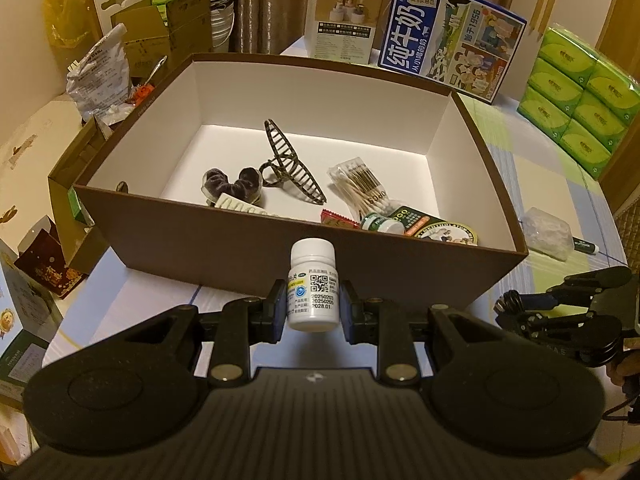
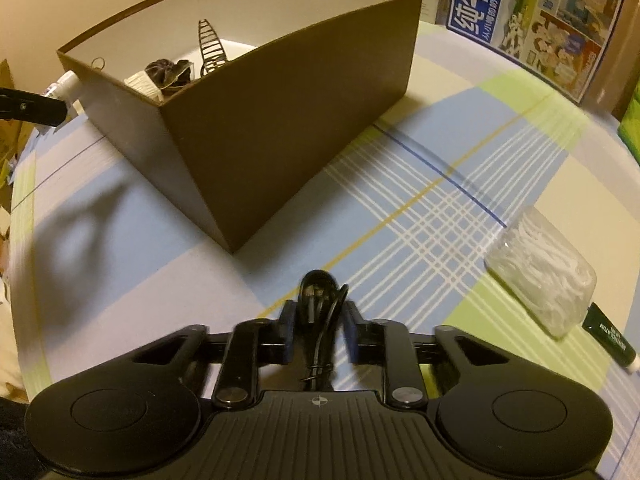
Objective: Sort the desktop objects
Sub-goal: 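Carry the white bottle and black cable over the box with both tools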
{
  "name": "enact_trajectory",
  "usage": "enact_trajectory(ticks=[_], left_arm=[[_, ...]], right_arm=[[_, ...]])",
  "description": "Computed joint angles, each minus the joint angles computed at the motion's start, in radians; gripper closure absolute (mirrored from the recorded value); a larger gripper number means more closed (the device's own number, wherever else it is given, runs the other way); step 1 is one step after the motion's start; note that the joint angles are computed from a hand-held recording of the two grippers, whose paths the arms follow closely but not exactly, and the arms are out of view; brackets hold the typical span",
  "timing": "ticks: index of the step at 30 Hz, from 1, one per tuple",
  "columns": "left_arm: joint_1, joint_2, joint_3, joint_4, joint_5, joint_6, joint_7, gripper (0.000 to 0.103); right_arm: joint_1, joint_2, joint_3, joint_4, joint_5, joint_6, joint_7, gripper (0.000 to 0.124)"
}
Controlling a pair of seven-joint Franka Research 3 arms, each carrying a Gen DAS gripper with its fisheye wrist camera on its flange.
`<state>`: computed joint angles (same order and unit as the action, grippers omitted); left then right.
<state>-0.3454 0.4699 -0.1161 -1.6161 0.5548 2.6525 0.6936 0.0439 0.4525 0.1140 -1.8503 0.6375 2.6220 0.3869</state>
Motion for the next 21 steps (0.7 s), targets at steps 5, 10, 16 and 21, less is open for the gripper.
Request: enact_trajectory(ticks=[5, 10, 16, 21], left_arm=[[0.000, 0.000, -0.006, -0.006, -0.006, 0.011, 0.008, 0.081], [-0.001, -0.002, -0.009, -0.005, -0.011, 0.021, 0.020, 0.081], [-0.003, -0.016, -0.004, -0.015, -0.001, 0.042, 0.027, 0.081], [-0.003, -0.023, 0.000, -0.012, 0.011, 0.057, 0.033, 0.081]], right_arm=[[-0.003, -0.016, 0.000, -0.020, 0.009, -0.005, 0.002, 0.106], [-0.020, -0.043, -0.012, -0.026, 0.021, -0.083, 0.024, 0.107], [-0.052, -0.106, -0.021, -0.042, 0.131, -0.157, 0.017, 0.107], [-0.052, -0.156, -0.036, -0.050, 0.207, -0.177, 0.009, 0.107]])
